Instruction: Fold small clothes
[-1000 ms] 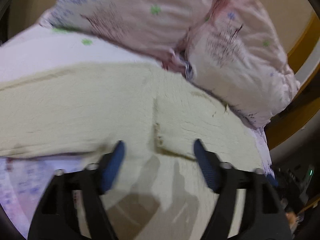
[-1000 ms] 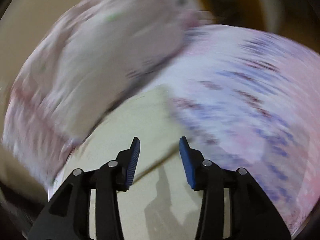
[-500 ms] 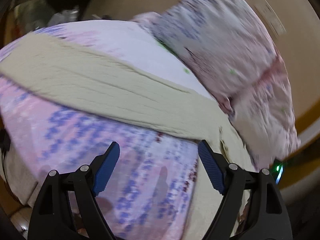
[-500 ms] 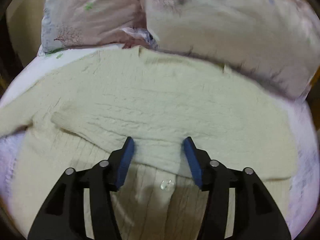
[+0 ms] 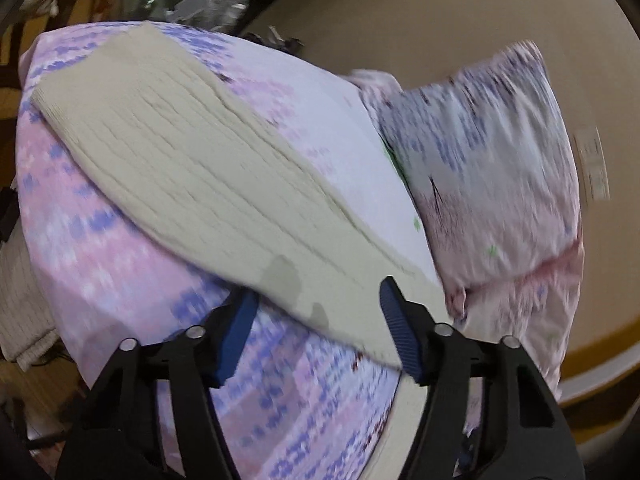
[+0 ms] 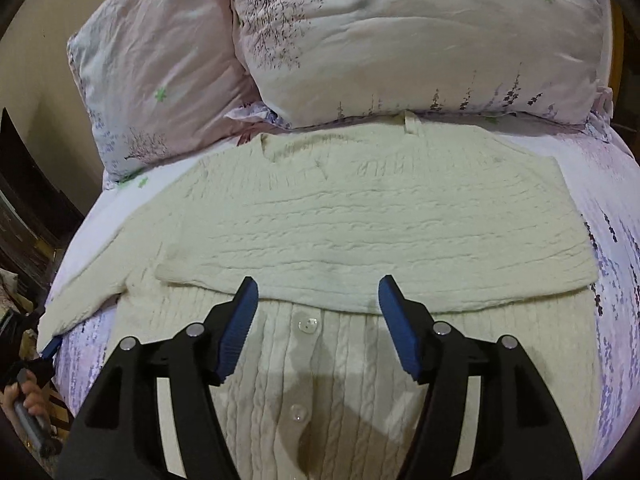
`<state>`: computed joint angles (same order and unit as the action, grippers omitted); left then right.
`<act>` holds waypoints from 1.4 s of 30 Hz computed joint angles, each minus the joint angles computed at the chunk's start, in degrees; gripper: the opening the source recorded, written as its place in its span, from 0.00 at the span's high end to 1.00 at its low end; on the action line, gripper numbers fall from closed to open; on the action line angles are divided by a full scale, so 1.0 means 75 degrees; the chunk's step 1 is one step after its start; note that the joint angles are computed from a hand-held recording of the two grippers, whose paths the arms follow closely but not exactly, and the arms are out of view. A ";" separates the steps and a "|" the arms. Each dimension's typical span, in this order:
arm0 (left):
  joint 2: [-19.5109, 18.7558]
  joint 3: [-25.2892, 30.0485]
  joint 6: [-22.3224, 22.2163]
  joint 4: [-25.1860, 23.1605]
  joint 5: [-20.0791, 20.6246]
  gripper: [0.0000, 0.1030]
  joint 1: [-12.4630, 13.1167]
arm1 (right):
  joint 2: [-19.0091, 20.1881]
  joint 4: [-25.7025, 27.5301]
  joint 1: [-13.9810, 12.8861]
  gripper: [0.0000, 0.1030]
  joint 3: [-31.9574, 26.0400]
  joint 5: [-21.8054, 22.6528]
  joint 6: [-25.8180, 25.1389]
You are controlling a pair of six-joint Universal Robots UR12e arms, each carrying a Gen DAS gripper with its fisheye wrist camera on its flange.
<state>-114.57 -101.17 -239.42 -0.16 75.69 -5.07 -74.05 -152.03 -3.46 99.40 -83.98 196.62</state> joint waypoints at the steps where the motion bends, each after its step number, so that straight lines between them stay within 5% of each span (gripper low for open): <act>1: -0.0012 0.0007 -0.0144 0.0013 -0.0050 0.46 0.0035 | -0.0008 -0.0031 -0.0012 0.40 0.0011 0.0024 0.0001; 5: 0.0018 0.0002 -0.0473 -0.0136 0.0071 0.58 0.0154 | -0.0051 -0.0243 -0.0038 0.38 0.0087 0.0043 -0.0145; 7: 0.0010 0.0107 -0.0357 -0.0444 0.0191 0.79 0.0148 | -0.0071 -0.0293 -0.0065 0.38 0.0118 0.0037 -0.0142; 10: 0.0009 0.0216 -0.0237 -0.0607 0.0357 0.94 0.0125 | -0.0118 -0.0389 -0.0147 0.38 0.0188 0.0073 -0.0119; 17: -0.0145 0.0925 0.0645 -0.0318 0.0565 0.96 -0.0201 | -0.0243 -0.0703 -0.0363 0.36 0.0341 0.0105 -0.0035; 24: -0.0828 0.2447 0.2241 -0.0437 -0.0448 0.96 -0.0910 | -0.0321 -0.0819 -0.0558 0.36 0.0488 0.0069 0.0150; 32: -0.1777 0.4086 0.4213 -0.1958 -0.1485 0.96 -0.1863 | -0.0401 -0.0714 -0.0744 0.36 0.0647 -0.0126 0.0315; 42: -0.2244 0.4848 0.6307 -0.4381 -0.2066 0.94 -0.2419 | -0.0473 -0.0680 -0.0867 0.36 0.0722 -0.0256 0.0484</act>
